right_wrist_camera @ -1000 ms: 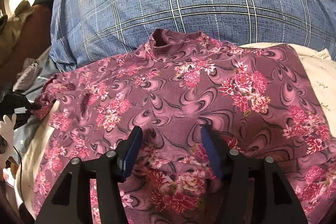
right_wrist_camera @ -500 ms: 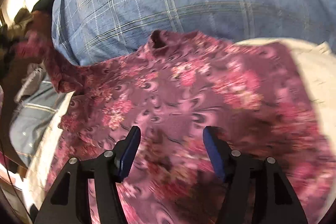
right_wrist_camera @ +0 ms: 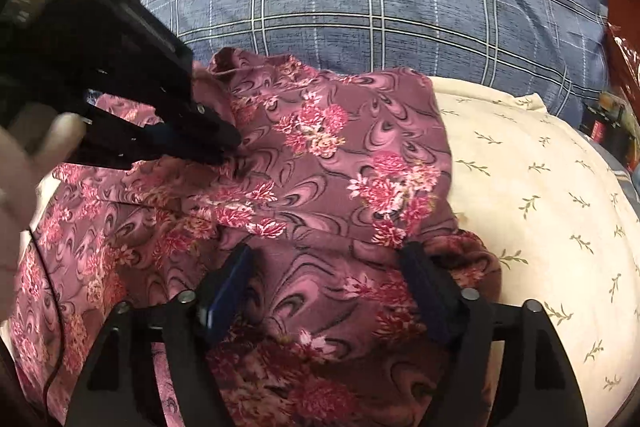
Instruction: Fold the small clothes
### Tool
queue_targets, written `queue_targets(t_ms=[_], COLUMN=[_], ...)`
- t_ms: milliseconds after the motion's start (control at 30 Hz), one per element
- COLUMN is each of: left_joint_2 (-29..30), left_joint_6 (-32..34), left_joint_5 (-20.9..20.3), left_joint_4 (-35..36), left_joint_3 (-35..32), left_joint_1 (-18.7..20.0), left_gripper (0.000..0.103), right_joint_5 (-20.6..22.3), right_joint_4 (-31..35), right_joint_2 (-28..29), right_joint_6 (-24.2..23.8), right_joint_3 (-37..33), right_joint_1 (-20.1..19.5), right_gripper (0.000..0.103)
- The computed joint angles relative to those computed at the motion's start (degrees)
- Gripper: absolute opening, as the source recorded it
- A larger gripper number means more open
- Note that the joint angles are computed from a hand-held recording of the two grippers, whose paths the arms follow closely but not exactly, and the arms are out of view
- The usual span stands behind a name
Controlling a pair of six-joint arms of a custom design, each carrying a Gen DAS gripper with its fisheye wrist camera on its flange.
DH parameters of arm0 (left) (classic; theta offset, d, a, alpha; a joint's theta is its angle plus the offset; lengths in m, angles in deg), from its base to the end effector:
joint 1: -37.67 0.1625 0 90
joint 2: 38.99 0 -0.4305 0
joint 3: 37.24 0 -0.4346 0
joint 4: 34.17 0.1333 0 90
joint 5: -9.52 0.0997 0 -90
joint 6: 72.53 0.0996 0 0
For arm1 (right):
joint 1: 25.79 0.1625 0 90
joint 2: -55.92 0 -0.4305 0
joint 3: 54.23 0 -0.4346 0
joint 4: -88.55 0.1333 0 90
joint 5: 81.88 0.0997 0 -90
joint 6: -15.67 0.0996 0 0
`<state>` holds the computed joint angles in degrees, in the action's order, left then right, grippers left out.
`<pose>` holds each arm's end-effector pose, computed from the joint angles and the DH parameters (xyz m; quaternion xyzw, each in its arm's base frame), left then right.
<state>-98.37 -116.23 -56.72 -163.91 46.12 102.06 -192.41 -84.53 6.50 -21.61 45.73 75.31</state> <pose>-0.1622 -0.7396 0.2957 -0.1803 0.9528 -0.2263 0.0915 0.2295 -0.6586 0.1289 0.3415 -0.8821 0.2298 0.2291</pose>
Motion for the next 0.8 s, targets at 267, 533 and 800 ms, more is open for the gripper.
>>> queue_targets(t_ms=[267, 533, 800], left_joint_2=[-17.97, -20.50, -22.42], left_joint_6=[6.99, -1.38, -0.55], left_joint_5=[16.01, 10.89, 9.15], left_joint_4=[-12.44, -10.16, -12.80], left_joint_3=[18.12, 21.38, 23.28], left_joint_1=[-5.70, 1.18, 2.58], left_gripper=[0.071, 0.069, 0.069], right_joint_5=[9.23, 3.02, 15.22], right_joint_4=[9.11, 20.13, 21.32], right_joint_2=[-1.93, 10.59, 10.33], right_joint_6=[10.33, 13.01, 12.36], right_joint_3=[-4.43, -20.16, -22.96], right_joint_1=[-0.13, 2.91, 3.58], right_gripper=[0.082, 0.080, 0.004])
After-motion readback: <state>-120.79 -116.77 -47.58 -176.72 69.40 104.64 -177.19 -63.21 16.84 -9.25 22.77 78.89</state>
